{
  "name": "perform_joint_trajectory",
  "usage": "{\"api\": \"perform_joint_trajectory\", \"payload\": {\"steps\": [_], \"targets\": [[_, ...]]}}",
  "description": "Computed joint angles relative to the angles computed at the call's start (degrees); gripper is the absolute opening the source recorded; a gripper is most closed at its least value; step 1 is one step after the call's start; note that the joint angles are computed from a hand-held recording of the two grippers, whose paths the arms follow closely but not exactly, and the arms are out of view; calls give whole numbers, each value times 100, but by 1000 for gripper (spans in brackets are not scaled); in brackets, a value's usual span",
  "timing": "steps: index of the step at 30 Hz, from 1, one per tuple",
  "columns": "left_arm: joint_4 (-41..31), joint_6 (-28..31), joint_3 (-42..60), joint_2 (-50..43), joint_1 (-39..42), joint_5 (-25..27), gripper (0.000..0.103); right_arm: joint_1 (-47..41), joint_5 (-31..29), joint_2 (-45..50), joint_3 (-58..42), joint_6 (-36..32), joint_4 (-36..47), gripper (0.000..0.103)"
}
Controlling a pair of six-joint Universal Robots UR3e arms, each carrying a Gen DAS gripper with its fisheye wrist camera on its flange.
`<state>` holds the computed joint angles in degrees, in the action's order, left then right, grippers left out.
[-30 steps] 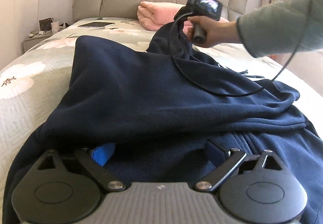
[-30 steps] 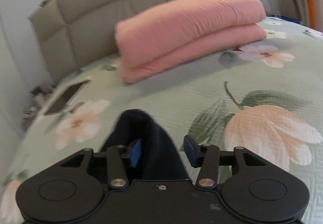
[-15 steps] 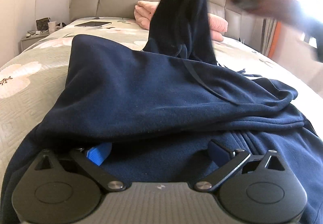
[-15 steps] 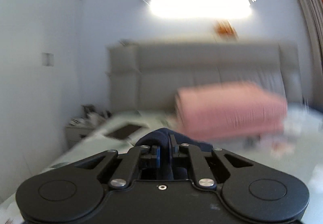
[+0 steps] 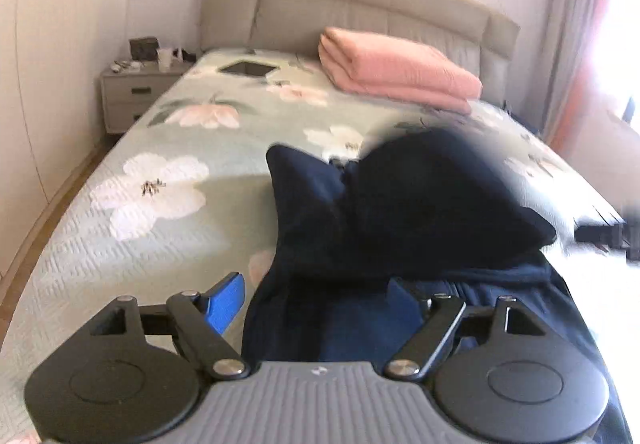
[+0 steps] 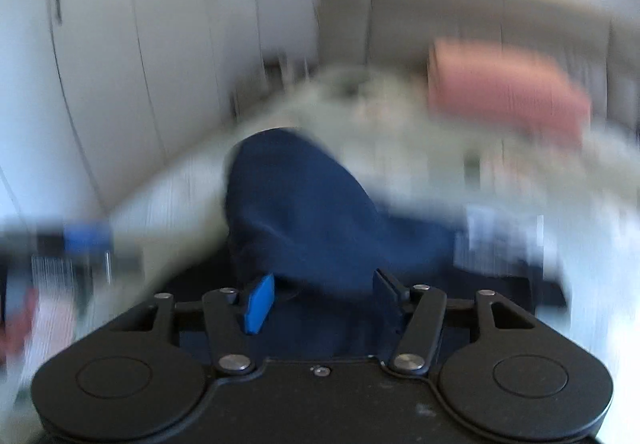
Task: Fold large clothes
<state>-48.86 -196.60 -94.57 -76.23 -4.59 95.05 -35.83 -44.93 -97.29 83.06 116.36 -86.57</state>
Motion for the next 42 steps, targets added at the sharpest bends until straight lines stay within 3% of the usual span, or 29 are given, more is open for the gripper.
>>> {"api": "perform_joint_trajectory", "payload": {"steps": [4,9,13,15,16,17,18,19,22,27,29,30,31,32,33,34,35,37,42], "targets": [[173,50,155,-266,79,-326,81,34,-363,112,297,890,-232,69],[1002,-464,515,-1222,249,-860,83,871,-420,1597,-568,3635,-842,71],[651,-535,1511,-2398,212,-865,79,1334,-396,2562,-1158,4975,-871,71],[441,-477,1655,-2701,381,-1278,78,1475,-393,2720,-1154,5281,-975,73],[427,-511,1657,-2831,453,-1500,77,1536,-433,2678,-1021,5371,-1138,74],[445,-530,1639,-2911,522,-1691,64,1619,-492,2618,-910,5357,-1346,73],[455,-599,1662,-3005,514,-1687,29,1684,-461,2675,-994,5202,-1374,35],[393,-614,1760,-3076,433,-1471,18,1728,-463,2740,-1224,5058,-1180,10],[653,-631,1645,-2872,367,-1421,16,1662,-569,2496,-1594,4810,-1162,10],[771,-827,1813,-2575,64,-1507,17,1225,-602,2657,-3849,3774,921,11],[794,-1085,1748,-2573,-54,-1439,22,1296,-991,2831,-4216,3766,1111,16],[758,-1234,1686,-2616,-121,-1301,29,1420,-1286,2874,-4048,3955,869,28],[646,-1315,1665,-2695,-196,-1079,31,1571,-1757,2966,-3939,4105,769,53],[502,-1365,1651,-2795,-315,-707,38,1791,-2340,3211,-4049,4316,840,66],[99,-1374,1769,-2943,-462,-225,42,1914,-2880,3413,-4027,4561,955,64],[4,-1361,1647,-2919,-493,-9,43,1857,-2999,3415,-3790,4695,967,51],[211,-1389,1285,-2700,-433,-10,44,1716,-2938,3310,-3475,4776,904,47],[645,-1387,711,-2221,-307,-95,44,1354,-2509,2833,-2728,4728,490,47],[582,-893,1450,-2364,-821,1181,44,1400,-1662,2200,-2112,4756,-813,47]]}}
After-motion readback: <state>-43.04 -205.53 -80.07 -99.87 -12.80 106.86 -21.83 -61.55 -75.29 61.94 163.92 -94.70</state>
